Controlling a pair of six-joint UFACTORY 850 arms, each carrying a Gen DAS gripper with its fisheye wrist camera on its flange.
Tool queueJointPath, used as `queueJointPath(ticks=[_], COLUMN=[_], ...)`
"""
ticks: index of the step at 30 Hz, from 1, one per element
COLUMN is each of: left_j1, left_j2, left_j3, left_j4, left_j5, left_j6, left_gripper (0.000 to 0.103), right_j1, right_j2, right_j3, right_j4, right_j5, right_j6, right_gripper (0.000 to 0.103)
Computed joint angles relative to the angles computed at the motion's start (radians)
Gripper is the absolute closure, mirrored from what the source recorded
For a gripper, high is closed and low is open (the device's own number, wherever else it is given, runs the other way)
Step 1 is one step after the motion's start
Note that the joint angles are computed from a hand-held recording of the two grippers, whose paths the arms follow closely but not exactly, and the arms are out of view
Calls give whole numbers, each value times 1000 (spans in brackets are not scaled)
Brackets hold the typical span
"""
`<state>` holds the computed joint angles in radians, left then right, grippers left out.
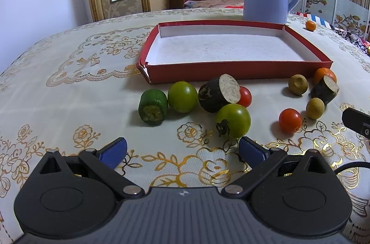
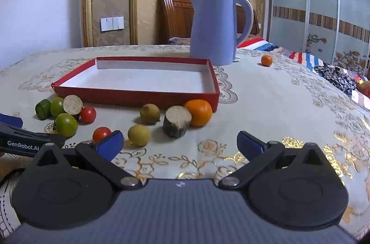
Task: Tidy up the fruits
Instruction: 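Lower the right gripper onto the yellow lime and close it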
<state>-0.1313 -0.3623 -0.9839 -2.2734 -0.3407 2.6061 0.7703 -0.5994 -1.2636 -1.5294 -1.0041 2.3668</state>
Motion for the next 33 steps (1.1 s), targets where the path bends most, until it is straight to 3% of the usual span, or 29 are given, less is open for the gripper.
queueJointPath(ticks=[3, 7, 12, 14, 18, 24, 27, 33], left_j1=[2, 9, 16, 16, 24, 30, 40, 52], left_j2=[-1, -1, -9, -8, -9, -8, -10, 0], left_j3=[-4, -3, -13, -12, -11, -6, -5, 10], left_j4=[14, -12, 44, 43, 67, 76, 137, 152], left_j5=[3, -3, -4, -6, -17, -35, -75, -147], left_j6=[-15, 4, -58, -55, -86, -92, -136, -120], left_gripper=[0, 0, 0, 0, 0, 0, 0, 0], right_j1=[-15, -31, -46, -52, -81, -102, -110, -107], right_j2=[5, 1, -1, -8, -14, -20, -32, -25], right_j3=[0, -13, -17, -26, -38, -44, -64, -48], right_j4=[-21, -33, -68, -68, -73, -119, -110, -133], right_j5=[57, 116, 159, 162, 246, 301, 320, 301], right_j6=[-6, -21, 1, -5, 7, 52, 14, 57], right_gripper=[0, 15, 19, 26, 52, 57, 75, 76])
